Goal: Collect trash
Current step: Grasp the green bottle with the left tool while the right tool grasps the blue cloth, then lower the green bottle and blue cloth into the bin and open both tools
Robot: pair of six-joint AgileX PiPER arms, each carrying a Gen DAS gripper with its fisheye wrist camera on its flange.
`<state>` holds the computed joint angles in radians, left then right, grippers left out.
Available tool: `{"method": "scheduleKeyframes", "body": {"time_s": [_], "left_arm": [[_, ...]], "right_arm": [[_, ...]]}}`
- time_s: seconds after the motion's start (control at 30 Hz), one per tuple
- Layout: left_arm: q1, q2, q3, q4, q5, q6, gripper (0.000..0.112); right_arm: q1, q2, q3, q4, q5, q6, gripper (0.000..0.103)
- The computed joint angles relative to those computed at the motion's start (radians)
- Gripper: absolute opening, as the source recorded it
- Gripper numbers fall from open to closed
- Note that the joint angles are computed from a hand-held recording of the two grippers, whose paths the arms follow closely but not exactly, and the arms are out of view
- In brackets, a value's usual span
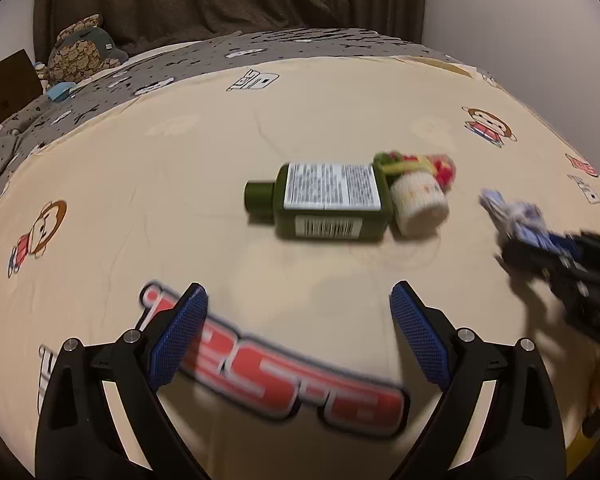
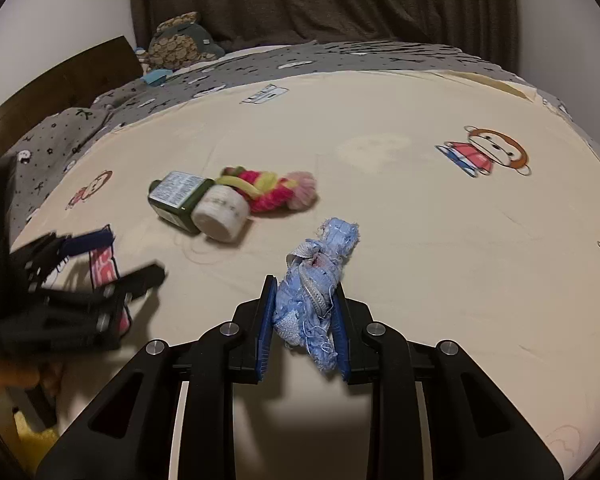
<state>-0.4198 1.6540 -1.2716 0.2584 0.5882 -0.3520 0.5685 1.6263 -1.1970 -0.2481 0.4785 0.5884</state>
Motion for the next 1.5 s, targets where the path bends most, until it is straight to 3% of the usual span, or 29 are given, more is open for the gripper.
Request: {"method": "scheduleKeyframes", "body": {"time_s": [0.37, 0.57, 0.63, 0.77, 1.0, 1.17, 1.27, 1.5], "left_arm": [[-0.007, 0.13, -0.181, 0.028, 0.054, -0.033, 0.089], [0.035, 0.209, -0.291, -0.092, 0.094, 0.065, 0.088], [0.04, 0.201, -0.279, -0.11, 0.082, 0.078, 0.081], [0.026, 0.156, -0.224, -0.072, 0.078, 0.045, 0.081], [-0.033, -0.019, -0.02, 0.024, 0.054, -0.054, 0.081], [-0.131, -0.21, 0.162, 0.134, 0.055, -0.194, 0.081], [-0.211, -0.306, 0.234, 0.236, 0.087, -0.32, 0.081], [-0.517, -0.505, 0.365, 0.477, 0.298, -0.669, 0.081]], "right_arm": [[-0.01, -0.04, 0.063, 0.006, -0.033, -0.032, 0.027], [-0.024, -0.044, 0.069, 0.043, -0.043, -0.074, 0.027], [-0.025, -0.046, 0.074, 0.047, -0.05, -0.078, 0.027], [-0.028, -0.056, 0.087, 0.045, -0.059, -0.083, 0.027], [0.033, -0.15, 0.154, -0.182, -0.023, 0.124, 0.027], [0.171, -0.28, 0.225, -0.48, 0.111, 0.387, 0.027], [0.254, -0.369, 0.256, -0.546, 0.185, 0.449, 0.027], [0.548, -0.555, 0.317, -0.679, 0.45, 0.597, 0.027]]}}
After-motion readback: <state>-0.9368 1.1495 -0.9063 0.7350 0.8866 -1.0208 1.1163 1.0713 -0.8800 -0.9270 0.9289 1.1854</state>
